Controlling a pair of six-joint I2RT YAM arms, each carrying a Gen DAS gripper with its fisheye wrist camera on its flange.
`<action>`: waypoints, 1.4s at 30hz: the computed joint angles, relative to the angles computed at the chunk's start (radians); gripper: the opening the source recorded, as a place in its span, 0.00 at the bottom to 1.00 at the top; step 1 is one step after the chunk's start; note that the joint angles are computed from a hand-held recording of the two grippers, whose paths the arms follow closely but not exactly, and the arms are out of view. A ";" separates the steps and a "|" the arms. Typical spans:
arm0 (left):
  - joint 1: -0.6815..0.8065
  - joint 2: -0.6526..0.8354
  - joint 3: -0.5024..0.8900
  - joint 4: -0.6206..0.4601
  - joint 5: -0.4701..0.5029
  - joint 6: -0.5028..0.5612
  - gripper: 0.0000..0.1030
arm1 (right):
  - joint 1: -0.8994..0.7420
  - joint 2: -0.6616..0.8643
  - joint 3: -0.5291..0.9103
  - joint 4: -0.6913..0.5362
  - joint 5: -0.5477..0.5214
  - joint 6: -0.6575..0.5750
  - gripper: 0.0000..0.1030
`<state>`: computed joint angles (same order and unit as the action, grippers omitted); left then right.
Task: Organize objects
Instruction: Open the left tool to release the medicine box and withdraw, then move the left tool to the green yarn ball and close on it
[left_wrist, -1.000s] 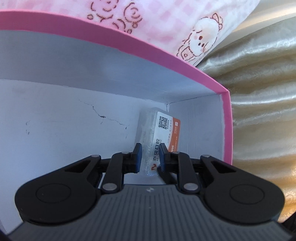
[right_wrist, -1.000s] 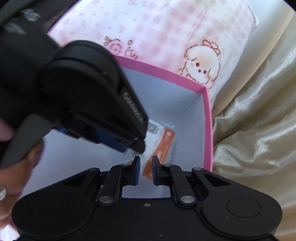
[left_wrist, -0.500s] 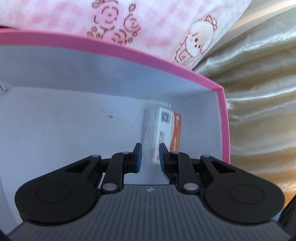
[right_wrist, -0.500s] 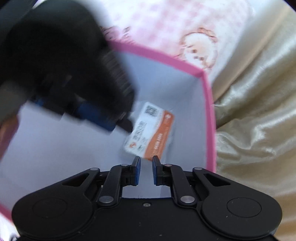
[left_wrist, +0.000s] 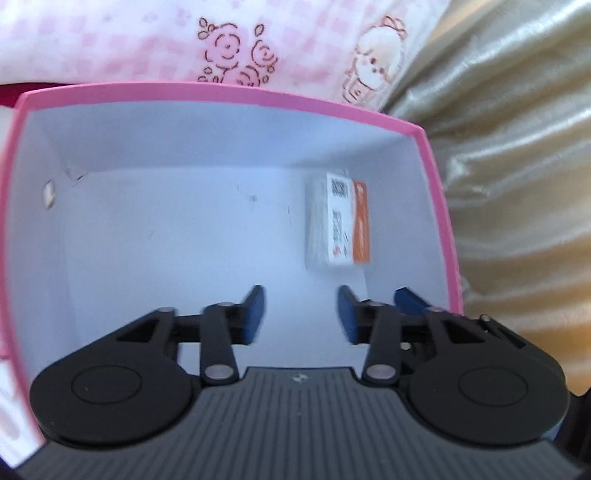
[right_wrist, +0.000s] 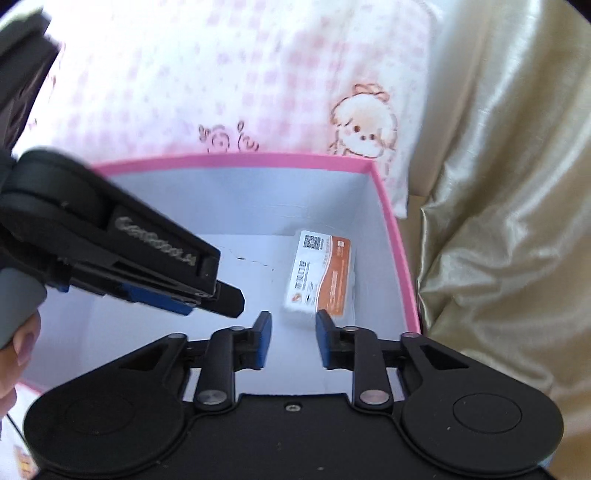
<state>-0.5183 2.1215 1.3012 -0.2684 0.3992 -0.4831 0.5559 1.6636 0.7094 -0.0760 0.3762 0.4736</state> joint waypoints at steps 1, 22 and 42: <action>0.005 -0.041 -0.028 -0.020 -0.004 0.015 0.46 | 0.008 -0.045 -0.020 -0.008 -0.006 0.026 0.40; 0.075 -0.832 -0.380 -0.376 -0.130 0.340 0.73 | 0.428 -0.342 0.192 -0.611 0.111 0.349 0.61; 0.469 -1.168 -0.553 -0.575 -0.083 0.666 0.85 | 0.608 -0.185 0.374 -0.631 0.038 0.322 0.69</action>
